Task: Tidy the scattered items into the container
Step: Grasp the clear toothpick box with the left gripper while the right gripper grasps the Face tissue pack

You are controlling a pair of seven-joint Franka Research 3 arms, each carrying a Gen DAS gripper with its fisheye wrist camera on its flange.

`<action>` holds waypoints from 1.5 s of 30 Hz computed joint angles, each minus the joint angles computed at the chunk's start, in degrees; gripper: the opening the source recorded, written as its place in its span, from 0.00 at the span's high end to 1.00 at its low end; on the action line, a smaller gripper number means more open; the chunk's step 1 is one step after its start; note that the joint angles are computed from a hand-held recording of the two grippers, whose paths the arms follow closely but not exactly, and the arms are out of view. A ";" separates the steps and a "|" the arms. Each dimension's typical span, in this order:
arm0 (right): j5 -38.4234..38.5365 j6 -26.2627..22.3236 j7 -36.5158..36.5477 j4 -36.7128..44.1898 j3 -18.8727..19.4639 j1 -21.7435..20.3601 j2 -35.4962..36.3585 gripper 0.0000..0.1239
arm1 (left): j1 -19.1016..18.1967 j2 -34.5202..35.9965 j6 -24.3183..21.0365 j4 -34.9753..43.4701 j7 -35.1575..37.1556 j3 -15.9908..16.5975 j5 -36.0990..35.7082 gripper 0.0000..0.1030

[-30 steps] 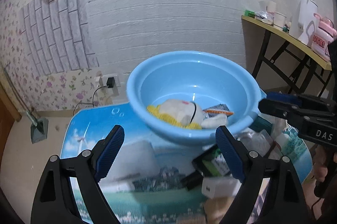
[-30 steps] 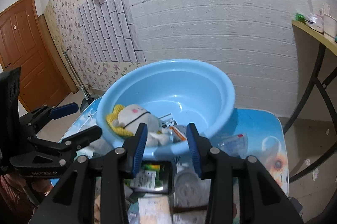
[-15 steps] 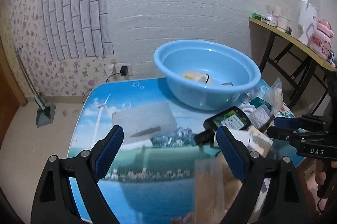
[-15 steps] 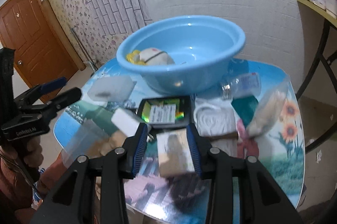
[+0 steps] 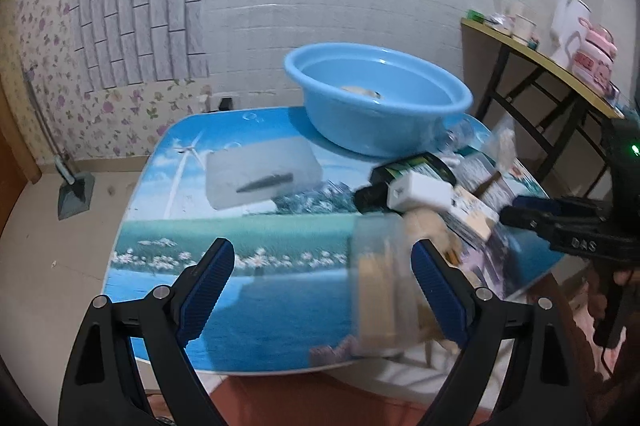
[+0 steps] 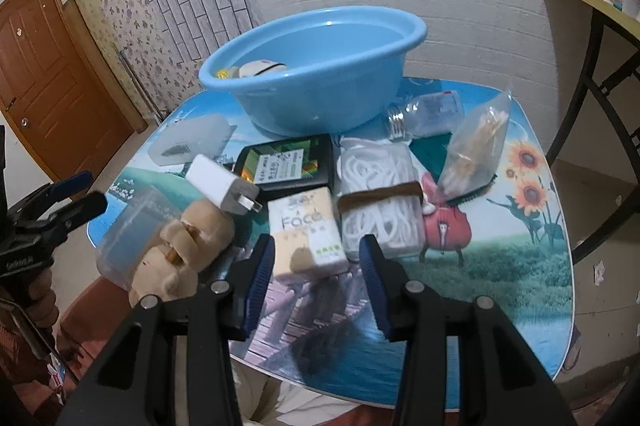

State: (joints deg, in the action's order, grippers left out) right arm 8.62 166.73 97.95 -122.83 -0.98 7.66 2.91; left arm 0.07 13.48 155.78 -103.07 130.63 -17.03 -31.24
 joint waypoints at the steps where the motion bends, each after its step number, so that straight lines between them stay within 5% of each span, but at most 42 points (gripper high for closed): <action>1: -1.09 -0.04 0.99 -0.11 -0.24 0.05 0.07 0.65 | -0.19 -0.13 0.01 -0.40 0.14 -0.02 0.42 0.12; 15: 0.57 -0.69 -2.63 1.84 0.08 0.66 2.35 0.65 | -1.22 1.10 -1.66 -0.84 -1.10 0.18 3.74 0.13; 23: -6.97 -1.37 2.19 2.74 -1.20 1.89 3.58 0.64 | -0.56 3.41 -6.00 1.87 -1.81 -0.05 4.52 0.69; 32: 2.16 -1.09 -7.51 2.35 1.27 0.37 3.24 0.66 | 0.02 4.37 -3.60 3.33 -5.82 0.73 7.36 0.69; 39: 2.19 -2.60 -8.75 0.85 0.81 1.10 1.12 0.68 | 0.19 5.56 -2.55 4.53 -9.95 1.36 12.02 0.69; 45: -8.62 -3.04 -0.78 0.80 -0.34 2.12 1.03 0.64 | 0.81 6.73 -2.71 5.12 -11.08 0.44 13.43 0.69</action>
State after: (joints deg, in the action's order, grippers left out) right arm 0.00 163.70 97.17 -122.03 -1.32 9.78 3.95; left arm 0.88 20.21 153.07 -97.95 119.55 -16.59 -17.81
